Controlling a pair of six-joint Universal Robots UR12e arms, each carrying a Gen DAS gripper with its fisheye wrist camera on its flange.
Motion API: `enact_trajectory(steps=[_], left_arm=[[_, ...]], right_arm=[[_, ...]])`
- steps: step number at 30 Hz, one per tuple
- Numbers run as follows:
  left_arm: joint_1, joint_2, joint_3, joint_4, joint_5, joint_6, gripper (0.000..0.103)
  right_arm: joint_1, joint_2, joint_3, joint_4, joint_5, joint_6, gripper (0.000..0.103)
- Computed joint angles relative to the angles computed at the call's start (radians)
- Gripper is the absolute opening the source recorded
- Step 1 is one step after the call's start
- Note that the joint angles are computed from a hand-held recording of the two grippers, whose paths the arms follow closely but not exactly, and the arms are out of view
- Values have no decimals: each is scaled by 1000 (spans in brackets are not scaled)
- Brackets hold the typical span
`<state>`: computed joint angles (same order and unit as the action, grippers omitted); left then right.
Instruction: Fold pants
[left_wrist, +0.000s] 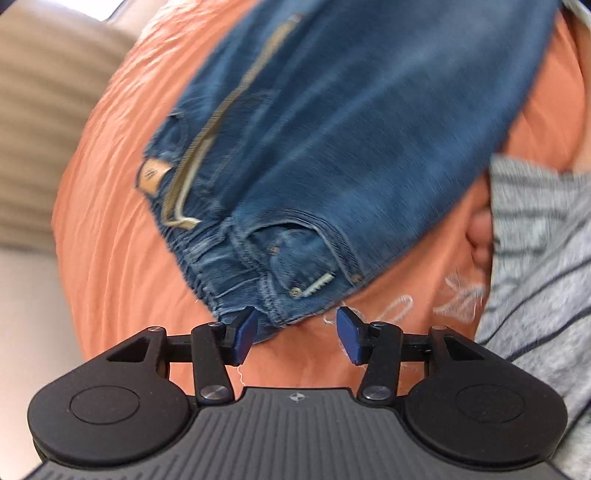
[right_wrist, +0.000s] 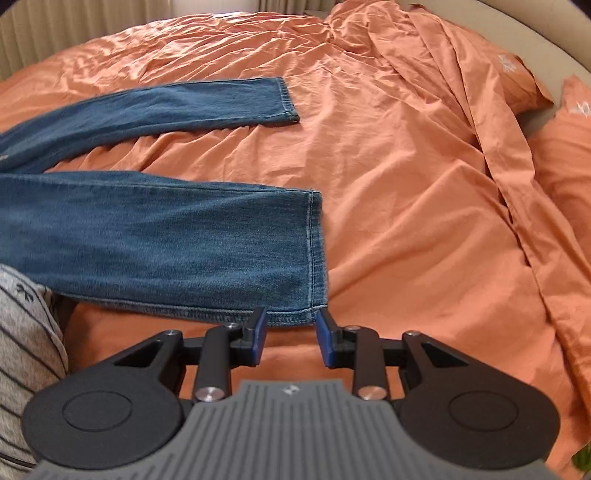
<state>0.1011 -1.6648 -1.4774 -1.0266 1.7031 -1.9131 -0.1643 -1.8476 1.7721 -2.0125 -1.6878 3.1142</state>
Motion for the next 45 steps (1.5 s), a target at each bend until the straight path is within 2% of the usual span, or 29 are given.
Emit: enact_trajectory(steps=[4,6,8,9,10,12,14,16,19,22,24,26,28,33,38,45], left_arm=[[-18,-8,-43,60,35,97,60],[-25,-13,-54,87,36,91,60],[-32,-19,-62,104,43,67,58],[-34,-19,-61,98,44,51,46],[-34,-19,-62,97,39,38,41],[-29,-11,-72,124,18,11,24],[-21,3,-84,151,-10,-54,17],[-12,8,-73,143,-43,-168,14],[-2,13,-60,145,-80,-313,11],[-6,9,-50,172,-87,-398,10],[-9,12,-50,180,-84,-442,10],[-9,8,-39,172,-84,-482,10],[-8,16,-43,174,-86,-507,10],[4,9,-33,189,-110,-571,10],[11,-3,-7,235,-141,-648,9],[8,-65,123,230,-161,-727,9]], right_arm=[[1,-4,-57,109,-18,-138,26],[21,-5,-68,131,-63,-239,26],[44,-8,-56,111,-104,-339,27],[58,-12,-40,82,-121,-391,27],[74,-14,-21,43,-145,-451,27],[112,-13,26,-49,-192,-582,27],[147,-5,66,-121,-229,-713,27],[174,10,99,-187,-248,-821,27],[199,30,148,-295,-281,-941,27],[211,42,196,-420,-295,-1028,26],[215,49,219,-482,-304,-1054,26],[217,52,235,-520,-312,-1071,22],[229,60,249,-564,-354,-1073,5],[224,58,249,-673,-360,-984,2],[221,92,185,-769,-378,-897,0],[208,189,14,-747,-396,-743,0]])
